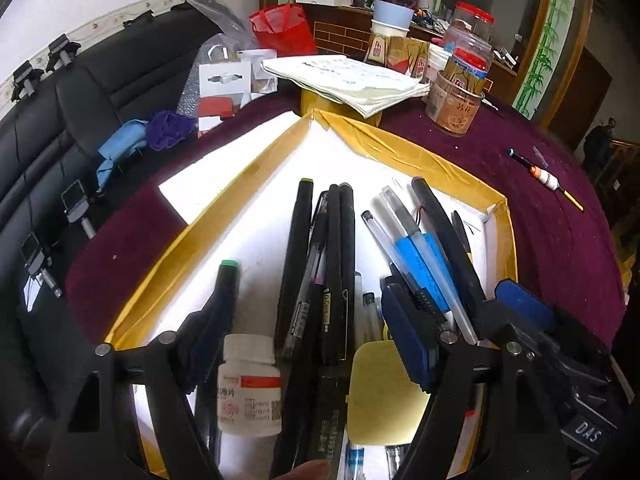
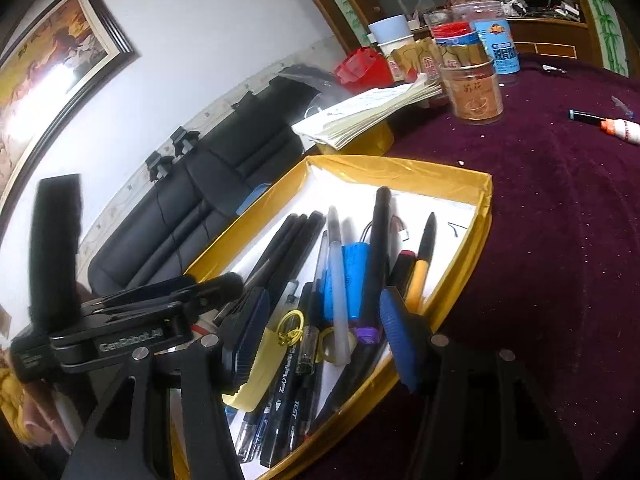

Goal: Organize rigid objects

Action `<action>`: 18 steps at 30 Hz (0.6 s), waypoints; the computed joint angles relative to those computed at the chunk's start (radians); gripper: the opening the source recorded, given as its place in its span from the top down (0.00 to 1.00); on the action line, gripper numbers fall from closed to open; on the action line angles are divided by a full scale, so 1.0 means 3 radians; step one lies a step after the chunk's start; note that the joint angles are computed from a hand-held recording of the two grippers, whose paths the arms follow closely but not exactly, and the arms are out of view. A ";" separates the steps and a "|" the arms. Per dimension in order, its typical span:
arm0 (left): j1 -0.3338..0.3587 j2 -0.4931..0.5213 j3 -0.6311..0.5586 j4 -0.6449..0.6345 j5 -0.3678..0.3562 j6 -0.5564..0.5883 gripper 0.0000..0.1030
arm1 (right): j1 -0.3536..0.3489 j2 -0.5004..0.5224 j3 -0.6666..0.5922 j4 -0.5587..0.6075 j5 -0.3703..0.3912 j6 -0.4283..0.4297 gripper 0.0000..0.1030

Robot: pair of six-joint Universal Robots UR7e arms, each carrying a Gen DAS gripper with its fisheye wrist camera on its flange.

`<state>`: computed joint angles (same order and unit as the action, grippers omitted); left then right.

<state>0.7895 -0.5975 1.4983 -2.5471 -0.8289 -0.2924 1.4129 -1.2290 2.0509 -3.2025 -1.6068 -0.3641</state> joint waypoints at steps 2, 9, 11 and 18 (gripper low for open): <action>0.0018 0.0003 -0.0029 0.0025 -0.0083 0.0012 0.27 | 0.0012 0.0010 0.0005 -0.0012 -0.0017 -0.0032 0.48; 0.0017 0.0030 -0.0059 0.0086 -0.0018 -0.0003 0.27 | 0.0003 0.0011 0.0008 -0.0011 0.0027 -0.0018 0.47; 0.0010 0.0040 -0.0077 0.0145 0.0043 -0.0073 0.27 | 0.0005 0.0013 0.0011 -0.0014 0.0033 -0.0021 0.45; -0.0005 0.0089 -0.0166 0.0361 0.0105 -0.0079 0.26 | 0.0011 0.0027 0.0008 -0.0032 0.0020 -0.0061 0.43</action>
<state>0.7880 -0.5707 1.4485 -2.4389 -0.7973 -0.3161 1.4161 -1.2211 2.0532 -3.2121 -1.6009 -0.3823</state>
